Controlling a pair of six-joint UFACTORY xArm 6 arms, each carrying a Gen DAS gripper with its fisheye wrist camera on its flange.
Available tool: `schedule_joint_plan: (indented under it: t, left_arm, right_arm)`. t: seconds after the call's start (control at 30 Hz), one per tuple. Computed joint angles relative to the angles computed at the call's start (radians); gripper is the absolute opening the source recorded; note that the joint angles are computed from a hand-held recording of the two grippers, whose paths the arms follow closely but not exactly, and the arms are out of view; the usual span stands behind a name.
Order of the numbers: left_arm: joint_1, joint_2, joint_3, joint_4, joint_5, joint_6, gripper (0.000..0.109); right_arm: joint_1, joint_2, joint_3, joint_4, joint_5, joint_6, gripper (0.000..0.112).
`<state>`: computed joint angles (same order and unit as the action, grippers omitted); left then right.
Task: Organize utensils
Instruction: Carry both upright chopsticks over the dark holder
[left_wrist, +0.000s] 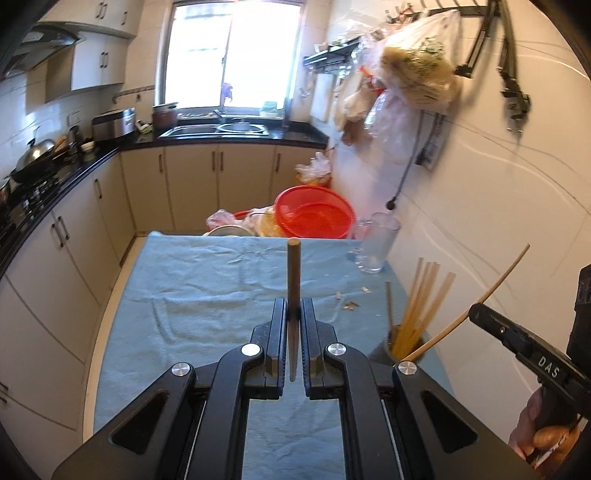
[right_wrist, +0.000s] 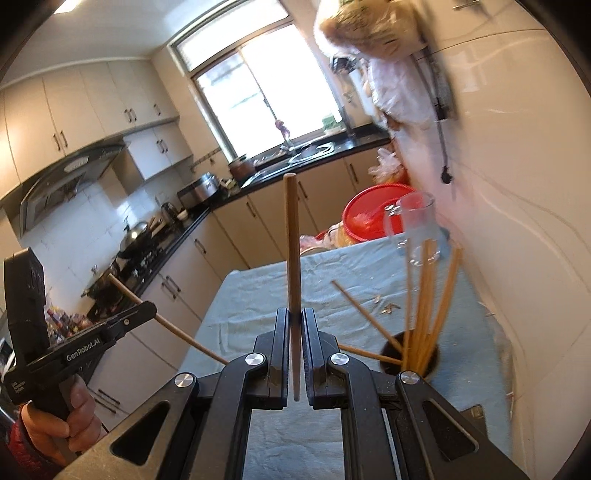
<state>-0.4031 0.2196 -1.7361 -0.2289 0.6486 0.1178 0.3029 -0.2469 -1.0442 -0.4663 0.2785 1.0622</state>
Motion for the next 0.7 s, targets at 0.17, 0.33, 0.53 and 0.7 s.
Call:
schedule_joint_plan:
  t: [0.17, 0.33, 0.53, 0.7]
  left_arm:
    - [-0.034, 0.001, -0.036, -0.068, 0.027, 0.06, 0.006]
    - [-0.065, 0.005, -0.076, -0.129, 0.057, 0.114, 0.006]
    - [-0.09, 0.032, -0.152, -0.186, 0.103, 0.142, 0.006]
    - [-0.114, 0.082, -0.246, -0.193, 0.133, 0.134, 0.006]
  right_arm:
    - [-0.036, -0.103, 0.063, -0.084, 0.031, 0.099, 0.007]
    - [-0.061, -0.184, 0.102, -0.134, 0.071, 0.157, 0.007]
    - [-0.088, -0.258, 0.141, -0.176, 0.112, 0.203, 0.007]
    - [-0.114, -0.29, 0.166, -0.168, 0.12, 0.198, 0.007]
